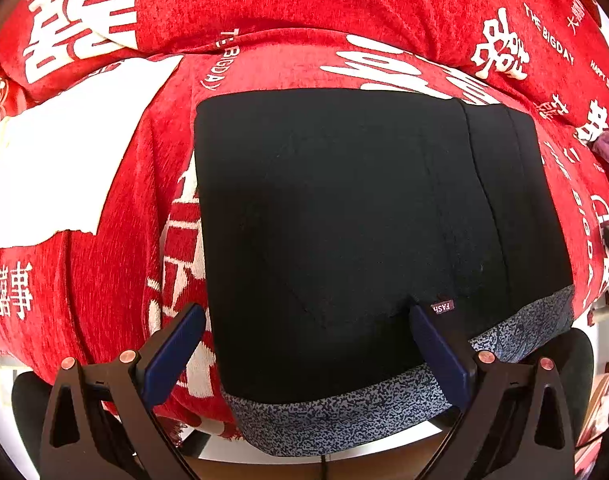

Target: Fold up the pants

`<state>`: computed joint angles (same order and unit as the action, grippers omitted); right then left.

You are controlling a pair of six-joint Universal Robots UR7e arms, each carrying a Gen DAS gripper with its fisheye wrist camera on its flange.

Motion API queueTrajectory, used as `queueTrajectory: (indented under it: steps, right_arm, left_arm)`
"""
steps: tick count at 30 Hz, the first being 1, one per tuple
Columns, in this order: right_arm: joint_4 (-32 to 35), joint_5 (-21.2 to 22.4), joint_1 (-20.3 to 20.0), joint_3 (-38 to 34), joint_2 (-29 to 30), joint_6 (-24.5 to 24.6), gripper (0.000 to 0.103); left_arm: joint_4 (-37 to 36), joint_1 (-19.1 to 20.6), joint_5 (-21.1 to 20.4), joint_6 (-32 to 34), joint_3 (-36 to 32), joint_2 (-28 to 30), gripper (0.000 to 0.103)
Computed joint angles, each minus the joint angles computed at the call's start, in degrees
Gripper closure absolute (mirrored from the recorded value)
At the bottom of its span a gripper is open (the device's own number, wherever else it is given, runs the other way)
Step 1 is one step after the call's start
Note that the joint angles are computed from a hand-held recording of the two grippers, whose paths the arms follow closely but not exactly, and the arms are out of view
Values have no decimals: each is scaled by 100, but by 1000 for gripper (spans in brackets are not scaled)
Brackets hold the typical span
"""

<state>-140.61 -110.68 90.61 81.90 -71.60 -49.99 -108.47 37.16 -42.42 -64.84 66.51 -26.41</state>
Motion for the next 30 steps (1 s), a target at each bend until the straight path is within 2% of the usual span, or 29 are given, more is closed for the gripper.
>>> queueTrajectory:
  steps: [2, 4, 6, 8, 11, 12, 13, 15, 17, 18, 20, 21, 23, 24, 26, 27, 28, 29, 30]
  right_arm:
    - [477, -671, -13, -203, 266, 106, 0]
    - [680, -814, -59, -282, 350, 163, 0]
    - [722, -737, -17, -381, 311, 193, 0]
    - [337, -319, 105, -341, 92, 33, 0]
    - [-667, 553, 101, -16, -218, -183, 0]
    - [-725, 610, 51, 61, -249, -168, 0]
    - [-544, 479, 13, 65, -223, -175, 0]
    - [350, -217, -110, -174, 101, -192, 0]
    - [585, -348, -227, -182, 177, -117, 0]
    - [613, -218, -262, -123, 131, -142, 0]
    - [921, 322, -257, -225, 102, -263, 0]
    - [1237, 766, -250, -372, 135, -409, 0]
    - [1812, 1307, -220, -789, 398, -609, 0]
    - [1931, 1320, -197, -943, 549, -589, 0]
    - [1954, 945, -92, -1424, 1080, -359, 0]
    - [1871, 628, -29, -1554, 1283, -225, 0]
    - [1783, 71, 7, -1816, 1615, -44, 0]
    - [1817, -268, -5, -2012, 1819, 92, 0]
    - [1994, -368, -31, -2249, 1971, 335, 0]
  left_arm:
    - [-103, 9, -35, 11, 51, -21, 1]
    - [-255, 27, -96, 50, 124, -56, 1]
    - [-369, 56, -185, 97, 171, -92, 1]
    - [-465, 93, -310, 116, 200, -124, 1]
    - [-704, 103, -334, 214, 325, -170, 1]
    - [-783, 90, -291, 235, 381, -180, 1]
    - [-849, 79, -272, 253, 438, -203, 1]
    - [-940, 93, -351, 349, 483, -246, 1]
    - [-1153, 129, -510, 428, 610, -354, 1]
    - [-1168, 142, -550, 393, 640, -385, 1]
    - [-1326, 156, -627, 314, 803, -485, 1]
    - [-1421, 146, -619, 252, 876, -508, 1]
    - [-1488, 119, -584, 147, 953, -511, 1]
    - [-1503, 107, -562, 129, 978, -513, 1]
    - [-1466, 77, -499, 170, 968, -495, 1]
    - [-1445, 74, -492, 218, 943, -481, 1]
    - [-1406, 72, -486, 253, 916, -470, 1]
    - [-1367, 66, -479, 283, 888, -463, 1]
    - [-1273, 55, -456, 274, 850, -455, 1]
